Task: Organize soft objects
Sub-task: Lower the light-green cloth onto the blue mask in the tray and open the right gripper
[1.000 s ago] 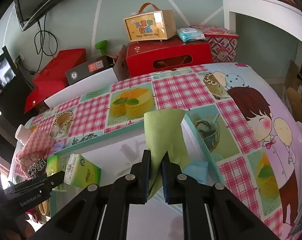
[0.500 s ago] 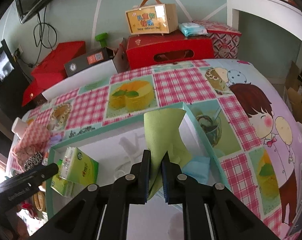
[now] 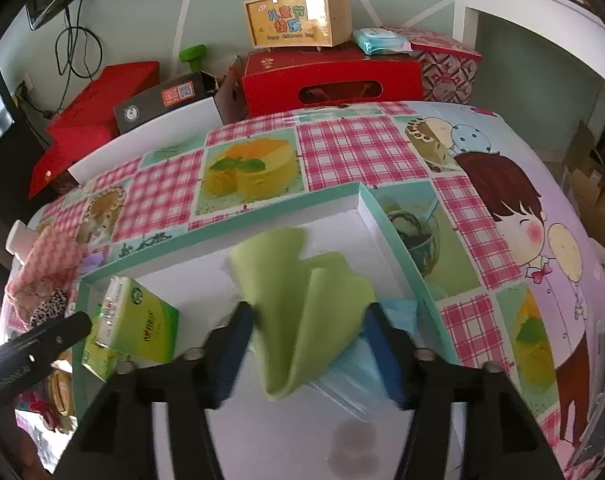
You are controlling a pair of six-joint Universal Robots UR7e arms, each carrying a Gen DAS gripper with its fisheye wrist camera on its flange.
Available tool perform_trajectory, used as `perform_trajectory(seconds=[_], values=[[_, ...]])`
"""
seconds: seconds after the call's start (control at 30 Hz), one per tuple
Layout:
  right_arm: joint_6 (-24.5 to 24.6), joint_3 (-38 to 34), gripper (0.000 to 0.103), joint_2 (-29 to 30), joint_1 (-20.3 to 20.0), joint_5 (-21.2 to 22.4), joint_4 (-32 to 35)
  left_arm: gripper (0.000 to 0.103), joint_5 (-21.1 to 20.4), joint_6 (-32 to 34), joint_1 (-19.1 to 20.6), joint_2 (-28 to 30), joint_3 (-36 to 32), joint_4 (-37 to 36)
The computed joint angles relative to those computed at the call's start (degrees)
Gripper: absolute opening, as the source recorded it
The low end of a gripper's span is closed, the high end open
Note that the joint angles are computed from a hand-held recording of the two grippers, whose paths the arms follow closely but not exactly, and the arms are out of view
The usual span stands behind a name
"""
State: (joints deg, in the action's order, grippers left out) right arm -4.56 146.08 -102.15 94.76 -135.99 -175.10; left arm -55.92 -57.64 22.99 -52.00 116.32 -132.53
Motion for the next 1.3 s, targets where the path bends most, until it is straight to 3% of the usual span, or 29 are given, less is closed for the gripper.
perform_trajectory(seconds=[0.1, 0.2, 0.27, 0.3, 0.77, 1.0, 1.3], values=[[0.0, -0.1, 0.072, 0.4, 0.0, -1.0, -0.3, 0.077, 0.6, -0.4, 0.0, -0.1, 0.1, 0.1], [0.1, -0.2, 0.085, 0.9, 0.4, -2.7, -1.0, 0.089, 2.3, -1.8, -0.2, -0.3, 0.4, 0.6], [-0.1, -0.2, 0.101, 1.3, 0.8, -4.0, -2.0, 0.091, 3.5, -2.8, -0.4, -0.6, 0.8, 0.5], [-0.3, -0.1, 0.103, 1.3, 1.0, -4.3, -2.4, 0.091, 4.1, -3.2, -0.4, -0.8, 0.9, 0.7], [-0.4, -0.2, 0.103, 0.9, 1.9, -5.1, -3.6, 0.092, 6.2, -5.6, -0.4, -2.2, 1.3, 2.8], [-0.9, -0.4, 0.103, 1.9, 2.5, -7.6, -4.5, 0.092, 6.4, -5.1, -0.4, -3.5, 1.0, 5.1], [1.3, -1.4, 0.103, 1.2, 7.6, -11.7, -2.0, 0.092, 8.4, -3.8, -1.4, -7.3, 1.0, 8.1]])
